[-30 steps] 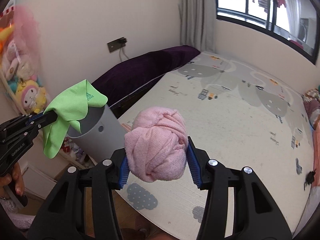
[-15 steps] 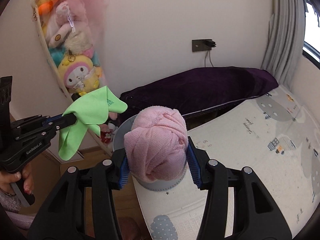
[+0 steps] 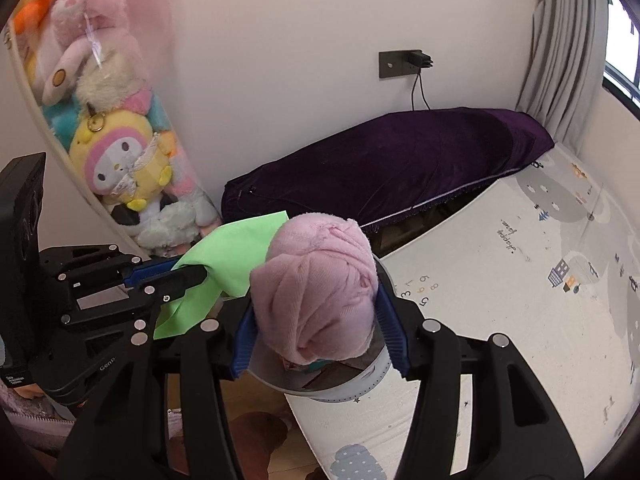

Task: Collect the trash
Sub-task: 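Open the left gripper over the bin while the right releases the pink ball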

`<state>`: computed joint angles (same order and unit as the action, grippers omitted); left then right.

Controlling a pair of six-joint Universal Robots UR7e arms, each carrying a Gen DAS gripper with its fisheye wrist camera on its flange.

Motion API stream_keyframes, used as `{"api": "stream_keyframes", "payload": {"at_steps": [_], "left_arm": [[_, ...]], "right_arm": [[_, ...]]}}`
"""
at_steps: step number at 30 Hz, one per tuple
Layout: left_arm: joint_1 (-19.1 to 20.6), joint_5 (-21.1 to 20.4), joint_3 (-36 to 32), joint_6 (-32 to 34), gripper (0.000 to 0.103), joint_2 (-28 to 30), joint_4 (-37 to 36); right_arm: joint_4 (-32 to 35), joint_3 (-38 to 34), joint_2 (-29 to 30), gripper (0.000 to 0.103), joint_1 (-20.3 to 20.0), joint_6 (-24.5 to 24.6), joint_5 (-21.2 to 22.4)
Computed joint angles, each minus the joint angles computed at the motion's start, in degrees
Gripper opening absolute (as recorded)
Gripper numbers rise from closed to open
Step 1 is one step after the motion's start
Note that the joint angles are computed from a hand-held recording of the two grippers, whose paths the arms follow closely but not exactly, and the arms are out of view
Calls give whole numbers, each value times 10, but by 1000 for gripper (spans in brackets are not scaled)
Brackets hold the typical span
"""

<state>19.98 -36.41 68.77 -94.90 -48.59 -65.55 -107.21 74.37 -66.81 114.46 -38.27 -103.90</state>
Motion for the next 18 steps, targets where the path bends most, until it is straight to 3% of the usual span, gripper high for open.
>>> {"api": "stream_keyframes", "payload": {"at_steps": [2,3,4,7,18], "left_arm": [[8,-3,29,53,28,-21,-46],[10,-1,41,69,49,-30,-60],[12,2,55,82,61,-41,-76],[16,7,86,145,67,-65,-130],[38,-26,131,379,69,-76,-312]], "right_arm": [[-16,9,2,59,3,24,-9],[-26,13,4,60,5,33,-18],[-32,16,5,60,8,44,-25],[-54,27,6,61,14,70,-41],[-114,90,-35,61,22,177,-136]]}}
